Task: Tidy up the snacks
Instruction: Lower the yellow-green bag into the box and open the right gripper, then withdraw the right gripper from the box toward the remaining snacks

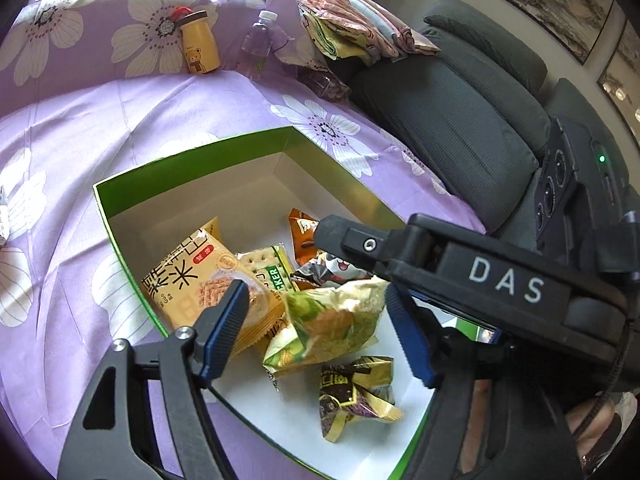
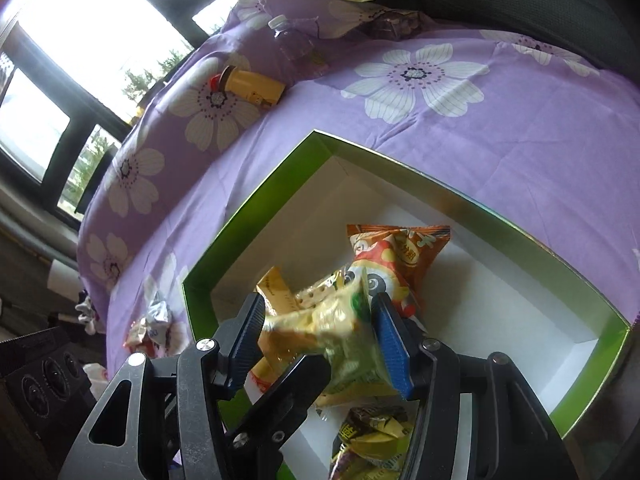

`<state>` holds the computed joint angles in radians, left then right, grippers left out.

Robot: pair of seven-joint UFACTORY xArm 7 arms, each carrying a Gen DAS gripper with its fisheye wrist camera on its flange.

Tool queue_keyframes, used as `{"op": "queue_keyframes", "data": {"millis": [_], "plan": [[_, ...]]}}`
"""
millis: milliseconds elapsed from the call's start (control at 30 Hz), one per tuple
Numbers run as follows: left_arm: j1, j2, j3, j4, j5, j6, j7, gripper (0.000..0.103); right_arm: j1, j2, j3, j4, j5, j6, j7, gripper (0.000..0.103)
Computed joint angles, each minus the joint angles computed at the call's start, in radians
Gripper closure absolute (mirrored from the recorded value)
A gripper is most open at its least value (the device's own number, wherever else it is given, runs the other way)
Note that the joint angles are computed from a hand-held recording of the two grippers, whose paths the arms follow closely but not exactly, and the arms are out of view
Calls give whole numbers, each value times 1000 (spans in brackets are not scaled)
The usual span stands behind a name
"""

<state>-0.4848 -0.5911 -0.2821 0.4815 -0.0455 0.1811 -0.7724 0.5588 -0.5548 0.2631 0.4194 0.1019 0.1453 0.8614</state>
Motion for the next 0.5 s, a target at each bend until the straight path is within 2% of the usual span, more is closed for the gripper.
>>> {"op": "queue_keyframes", "data": {"millis": [133,233,367,500], "plan": [[34,-152,-18,-61,13,41,-35,14,-52,-19,60,10,-41,-7,35,33],[64,-301,-30,-111,29,129,-65,7,-91,-25,116,22,-76,-30,72,25],[98,-524,-38,-166,60,339,-93,4,-147,-23,197,48,-134,-76,119,18],[117,-757,-17,-218,80,583,-106,2,-251,-26,326,91,-203,-94,188,15]]}}
